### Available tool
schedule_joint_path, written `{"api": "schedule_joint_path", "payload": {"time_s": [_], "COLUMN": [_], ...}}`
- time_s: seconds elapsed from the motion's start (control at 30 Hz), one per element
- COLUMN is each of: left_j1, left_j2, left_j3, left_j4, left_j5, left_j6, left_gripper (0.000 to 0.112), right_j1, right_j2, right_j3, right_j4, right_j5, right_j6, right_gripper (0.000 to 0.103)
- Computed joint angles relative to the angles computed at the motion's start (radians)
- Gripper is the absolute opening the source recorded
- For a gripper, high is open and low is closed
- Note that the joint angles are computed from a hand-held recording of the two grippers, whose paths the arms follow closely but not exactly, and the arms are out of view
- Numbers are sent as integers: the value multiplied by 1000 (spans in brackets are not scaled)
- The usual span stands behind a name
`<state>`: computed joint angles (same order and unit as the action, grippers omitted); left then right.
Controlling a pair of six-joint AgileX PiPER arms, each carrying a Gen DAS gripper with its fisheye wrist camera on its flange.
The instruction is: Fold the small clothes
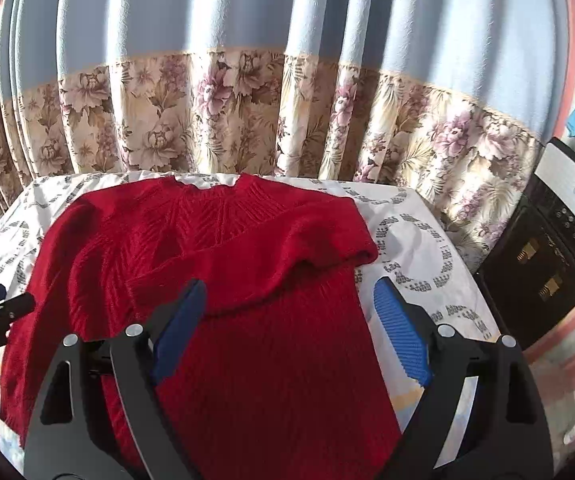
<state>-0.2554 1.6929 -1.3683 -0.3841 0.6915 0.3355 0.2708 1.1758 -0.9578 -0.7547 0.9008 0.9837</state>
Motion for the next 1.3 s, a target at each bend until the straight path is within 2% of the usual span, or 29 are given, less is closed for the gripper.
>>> {"api": "schedule_joint_path", "payload": {"time_s": [0.23, 0.37, 0.53, 0.7, 0.73, 0.77, 0.87, 0.93, 1.03, 1.13, 1.3], "left_j1": [-153, -222, -285, -325, -333, -342, -330, -324, -301, -263, -206], "left_j2": [90, 187, 297, 422, 428, 413, 402, 375, 360, 411, 572], "left_j3": [-86, -183, -309, -459, -462, -430, -423, -410, -451, -578, -834], "left_j4": [142, 195, 229, 254, 263, 271, 227, 237, 275, 291, 412], "left_j5": [-5, 26, 57, 137, 130, 86, 67, 27, 20, 90, 199], "left_j6": [-204, -298, -374, -428, -428, -423, -374, -339, -305, -266, -265], "left_gripper": [87, 87, 87, 87, 81, 52, 7, 7, 7, 7, 7], "right_j1": [-293, -474, -665, -735, -742, -747, -742, -736, -715, -679, -639], "right_j2": [3, 6, 27, 46, 48, 50, 50, 55, 78, 131, 295], "right_j3": [59, 81, 99, 115, 118, 119, 121, 115, 95, 52, -75], "right_j4": [210, 481, 863, 1007, 1024, 1031, 996, 973, 905, 806, 713], "right_j5": [-263, -379, -430, -436, -437, -438, -443, -441, -445, -456, -468], "right_j6": [-320, -633, -1022, -1172, -1188, -1197, -1166, -1147, -1098, -1023, -970], "right_gripper": [90, 90, 91, 92, 92, 92, 92, 92, 92, 93, 93]}}
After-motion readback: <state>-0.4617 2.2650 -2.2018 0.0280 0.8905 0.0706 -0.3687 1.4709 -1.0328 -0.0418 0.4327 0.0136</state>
